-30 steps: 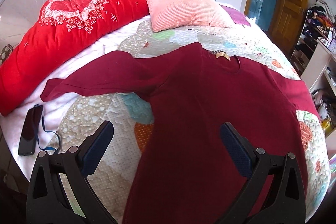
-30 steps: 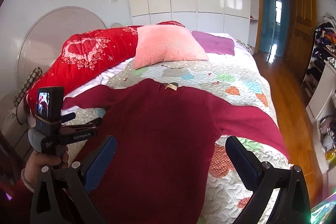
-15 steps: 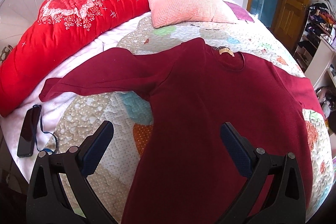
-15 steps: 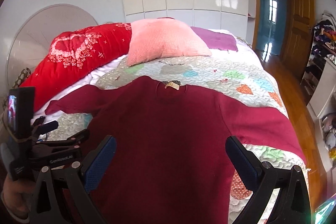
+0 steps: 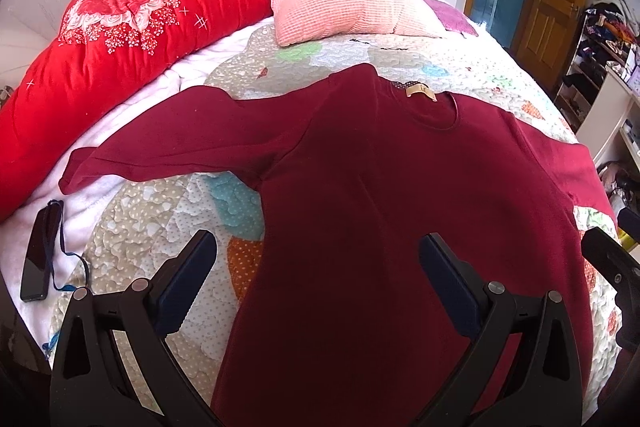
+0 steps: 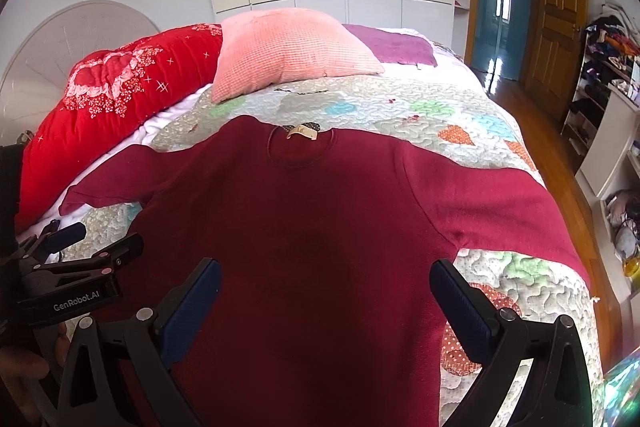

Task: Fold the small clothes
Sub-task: 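Spread the dark red sweater flat on the bed with both tools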

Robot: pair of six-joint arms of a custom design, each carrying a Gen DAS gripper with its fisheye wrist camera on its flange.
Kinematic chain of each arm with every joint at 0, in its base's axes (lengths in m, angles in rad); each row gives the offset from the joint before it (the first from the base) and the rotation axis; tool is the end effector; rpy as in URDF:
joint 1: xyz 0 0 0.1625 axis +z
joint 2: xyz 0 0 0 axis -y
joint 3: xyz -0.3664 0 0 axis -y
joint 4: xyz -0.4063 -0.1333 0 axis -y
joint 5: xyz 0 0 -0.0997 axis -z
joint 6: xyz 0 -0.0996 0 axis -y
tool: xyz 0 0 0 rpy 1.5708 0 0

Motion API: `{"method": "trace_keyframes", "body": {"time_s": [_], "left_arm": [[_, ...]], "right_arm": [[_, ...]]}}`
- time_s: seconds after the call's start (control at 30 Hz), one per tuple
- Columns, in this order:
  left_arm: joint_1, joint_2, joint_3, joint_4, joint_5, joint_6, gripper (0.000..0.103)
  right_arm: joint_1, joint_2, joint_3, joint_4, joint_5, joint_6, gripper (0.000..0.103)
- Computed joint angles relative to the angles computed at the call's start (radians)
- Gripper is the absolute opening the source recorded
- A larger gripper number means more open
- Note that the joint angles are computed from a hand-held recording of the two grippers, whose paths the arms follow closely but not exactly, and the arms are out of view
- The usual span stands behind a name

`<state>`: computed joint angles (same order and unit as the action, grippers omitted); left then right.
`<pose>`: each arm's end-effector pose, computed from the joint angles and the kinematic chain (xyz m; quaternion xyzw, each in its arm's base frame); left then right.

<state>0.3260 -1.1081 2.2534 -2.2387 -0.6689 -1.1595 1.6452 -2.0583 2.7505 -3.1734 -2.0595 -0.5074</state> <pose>-0.3031 -0.3257 0.0196 0.1402 0.8693 -0.3183 0.3511 0.1065 -0.2646 0.2517 0.1481 -0.8654 0.3700 0.3039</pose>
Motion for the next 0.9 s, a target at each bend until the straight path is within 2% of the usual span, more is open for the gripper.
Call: {"method": "trace_keyframes", "body": {"time_s": [0.4,0.9], "left_arm": [[0.006,0.017,-0.010,-0.015,-0.001,0.016,0.102],[0.046,0.055,-0.030,-0.085,-0.013,0.053,0.102]], "right_arm": [[-0.043,0.017,-0.005,-0.002,0.029,0.018,0.103],[-0.065,0.156,-0.040,-0.088,0.023,0.029,0.103]]}}
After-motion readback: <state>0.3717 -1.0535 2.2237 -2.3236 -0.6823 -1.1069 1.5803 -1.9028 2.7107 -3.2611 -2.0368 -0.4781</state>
